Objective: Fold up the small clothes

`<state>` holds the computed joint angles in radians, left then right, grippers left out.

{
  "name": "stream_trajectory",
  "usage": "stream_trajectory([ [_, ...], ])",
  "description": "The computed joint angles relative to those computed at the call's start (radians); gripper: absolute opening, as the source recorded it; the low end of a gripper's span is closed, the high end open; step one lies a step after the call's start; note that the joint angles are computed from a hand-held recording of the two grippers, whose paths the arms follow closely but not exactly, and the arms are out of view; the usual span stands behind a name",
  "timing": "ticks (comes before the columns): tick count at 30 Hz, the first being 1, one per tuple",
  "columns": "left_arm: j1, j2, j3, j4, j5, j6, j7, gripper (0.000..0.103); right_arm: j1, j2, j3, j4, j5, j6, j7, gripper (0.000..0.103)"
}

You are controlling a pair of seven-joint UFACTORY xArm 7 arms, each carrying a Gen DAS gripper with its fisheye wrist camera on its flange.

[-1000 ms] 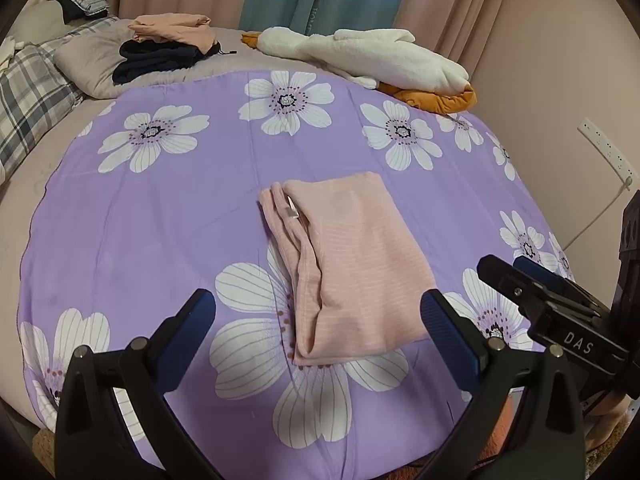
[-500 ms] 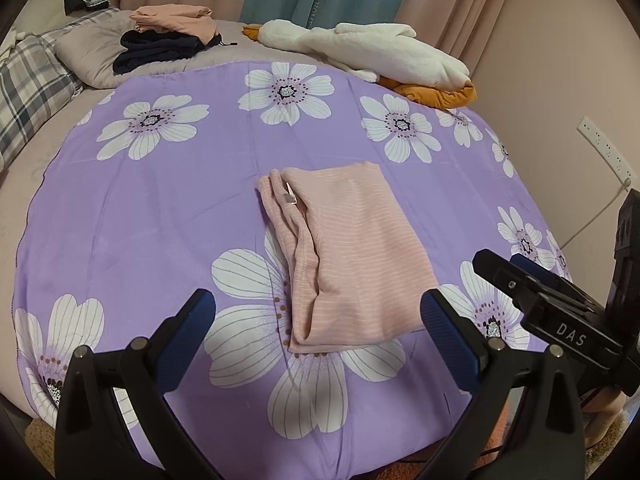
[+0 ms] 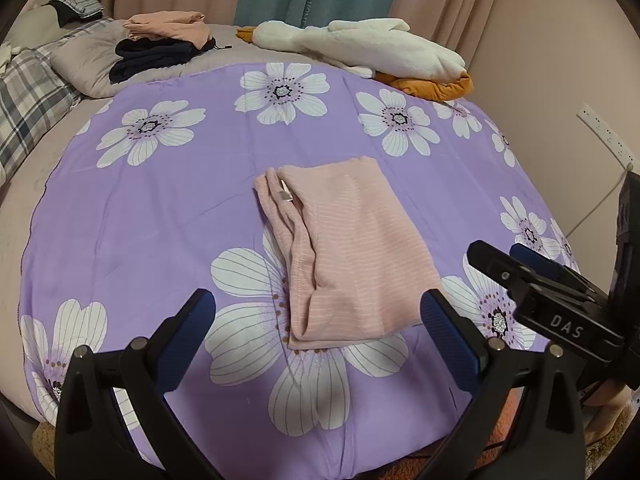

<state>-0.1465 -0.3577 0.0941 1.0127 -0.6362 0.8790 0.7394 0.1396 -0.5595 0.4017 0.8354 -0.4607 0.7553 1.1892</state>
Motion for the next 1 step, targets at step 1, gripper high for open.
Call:
stream_trajectory([
  [1, 0.000, -0.003, 0.001, -0.002, -0.001, 0.001, 0.002, 0.102, 0.000, 0.002, 0.001, 0.002, -0.002, 0.005, -0.001, 0.087],
])
